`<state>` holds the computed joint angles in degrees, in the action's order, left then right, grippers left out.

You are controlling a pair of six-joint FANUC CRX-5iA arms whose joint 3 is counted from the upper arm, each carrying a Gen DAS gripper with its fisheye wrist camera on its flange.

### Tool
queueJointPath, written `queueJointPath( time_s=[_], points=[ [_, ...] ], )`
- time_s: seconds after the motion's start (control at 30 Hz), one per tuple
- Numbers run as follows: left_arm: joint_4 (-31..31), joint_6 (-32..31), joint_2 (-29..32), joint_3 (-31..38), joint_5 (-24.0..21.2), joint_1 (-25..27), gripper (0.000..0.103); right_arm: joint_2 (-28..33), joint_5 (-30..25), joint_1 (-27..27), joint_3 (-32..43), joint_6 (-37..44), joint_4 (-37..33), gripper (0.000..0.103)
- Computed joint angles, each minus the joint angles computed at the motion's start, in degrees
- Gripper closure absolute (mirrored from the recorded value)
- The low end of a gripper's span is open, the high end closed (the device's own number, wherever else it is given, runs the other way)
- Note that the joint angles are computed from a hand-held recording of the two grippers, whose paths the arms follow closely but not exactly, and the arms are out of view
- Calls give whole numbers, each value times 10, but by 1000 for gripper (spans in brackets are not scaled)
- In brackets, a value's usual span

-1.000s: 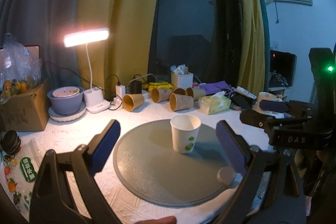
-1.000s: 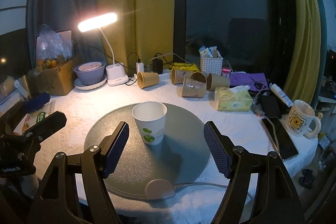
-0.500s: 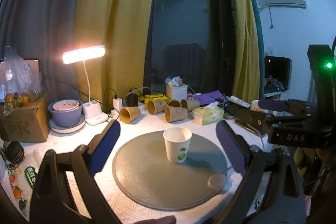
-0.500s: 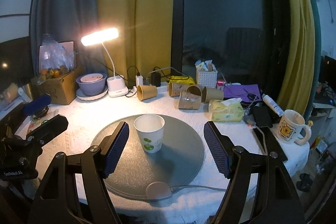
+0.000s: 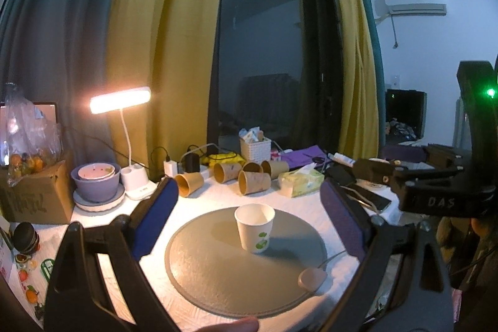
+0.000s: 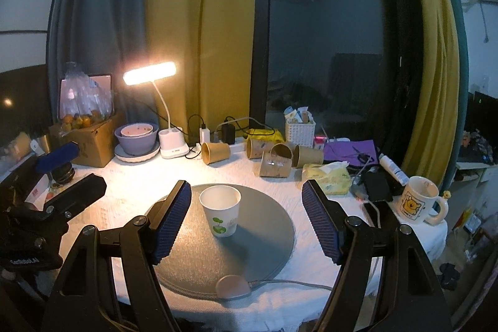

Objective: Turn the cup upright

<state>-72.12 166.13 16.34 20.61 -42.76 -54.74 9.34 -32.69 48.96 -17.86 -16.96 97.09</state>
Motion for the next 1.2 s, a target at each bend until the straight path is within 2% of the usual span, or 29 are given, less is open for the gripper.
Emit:
queueJointPath(
  time_s=[0.43, 0.63, 1.2],
  points=[
    [-25, 5, -18, -5, 0, -13, 10, -27, -34, 17, -13, 2, 11, 26],
    [-45, 24, -23, -9, -8, -18, 10, -32, -28, 16, -14, -2, 17, 26],
    [-38, 28, -23, -11, -8, -14, 10, -29, -19, 15, -13, 1, 11, 26]
  ],
)
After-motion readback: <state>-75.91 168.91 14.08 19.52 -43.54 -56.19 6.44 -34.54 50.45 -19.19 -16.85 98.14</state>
